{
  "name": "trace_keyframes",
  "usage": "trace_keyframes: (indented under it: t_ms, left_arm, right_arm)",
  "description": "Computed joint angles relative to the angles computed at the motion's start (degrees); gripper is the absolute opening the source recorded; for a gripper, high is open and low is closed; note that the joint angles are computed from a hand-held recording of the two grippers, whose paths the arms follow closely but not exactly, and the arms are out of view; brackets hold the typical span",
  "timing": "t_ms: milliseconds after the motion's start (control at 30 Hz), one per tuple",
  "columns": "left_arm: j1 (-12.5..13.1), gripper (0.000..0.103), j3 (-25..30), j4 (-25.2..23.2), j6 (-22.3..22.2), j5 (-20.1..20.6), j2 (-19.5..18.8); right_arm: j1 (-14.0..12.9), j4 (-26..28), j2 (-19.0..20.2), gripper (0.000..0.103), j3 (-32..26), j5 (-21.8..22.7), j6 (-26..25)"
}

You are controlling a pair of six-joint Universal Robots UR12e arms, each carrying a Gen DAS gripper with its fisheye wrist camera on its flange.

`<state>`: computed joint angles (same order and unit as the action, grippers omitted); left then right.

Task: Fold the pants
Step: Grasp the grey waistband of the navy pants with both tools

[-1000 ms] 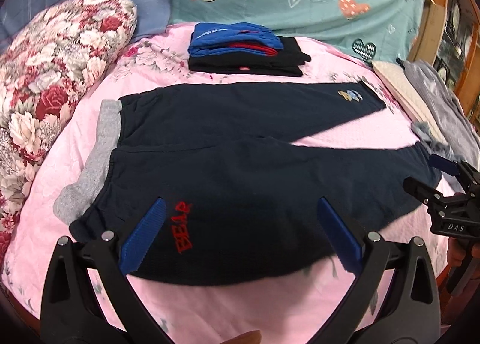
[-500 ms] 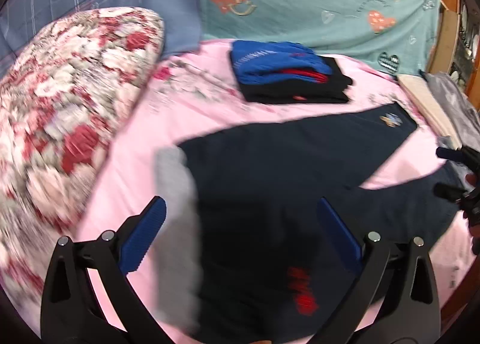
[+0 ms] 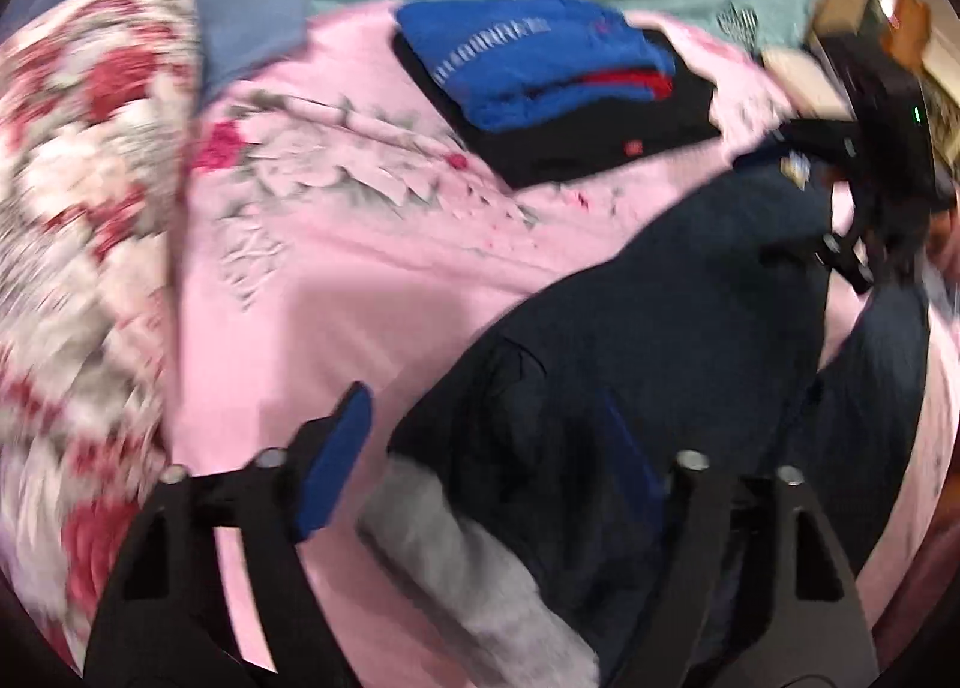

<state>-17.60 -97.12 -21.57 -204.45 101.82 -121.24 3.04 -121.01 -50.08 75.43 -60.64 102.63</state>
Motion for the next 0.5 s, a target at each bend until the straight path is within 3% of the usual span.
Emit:
trace_keyframes:
  t_ms: [133,200,267,300,333,367,400,433,500]
  left_arm:
    - [1.84,0.066,1.25,-3.06,3.47,-5.40,-1.04]
    - [2.75,0.066,1.34,-3.83,3.37,-8.70,-1.33]
    - [3.35,0.063,1.40,-4.64,3.02,-11.09,-1.64]
    - [3.50,0.059,1.38,-5.08,3.10,-11.87,-1.78]
    - [3.29,0.053,1.38,-5.01,3.48,-11.09,-1.82]
    - [3.31,0.037,1.17,-4.71,3.78,-11.86,-1.65]
    - [3.46,0.031,0.75,-3.90,3.29,-13.25,-1.38]
    - [3.41,0.025,0.41,-3.02,2.73,-13.55,-1.06]
    - [2.09,0.024,-0.21,-1.63,3.23,-10.50,0.06]
  right_arm:
    - [1.87,0.47,2.48,0.083,-3.21,-5.11,-6.08]
    - [2.18,1.55,3.45,0.081,-4.58,-6.40,-6.71]
    - [2.36,2.99,4.26,0.057,-5.70,-7.43,-7.59]
    - [2.22,4.93,4.48,0.050,-6.33,-6.90,-8.12]
    - [2.09,7.53,4.51,0.032,-6.93,-6.59,-8.70]
    - [1.97,7.72,4.12,0.014,-6.49,-6.51,-9.27]
    - [1.89,7.01,3.52,0.006,-5.60,-6.54,-9.78]
    - [1.49,5.09,2.31,0.006,-3.78,-5.88,-10.35]
    - [0.58,3.78,0.40,0.006,-1.59,-3.75,-10.94]
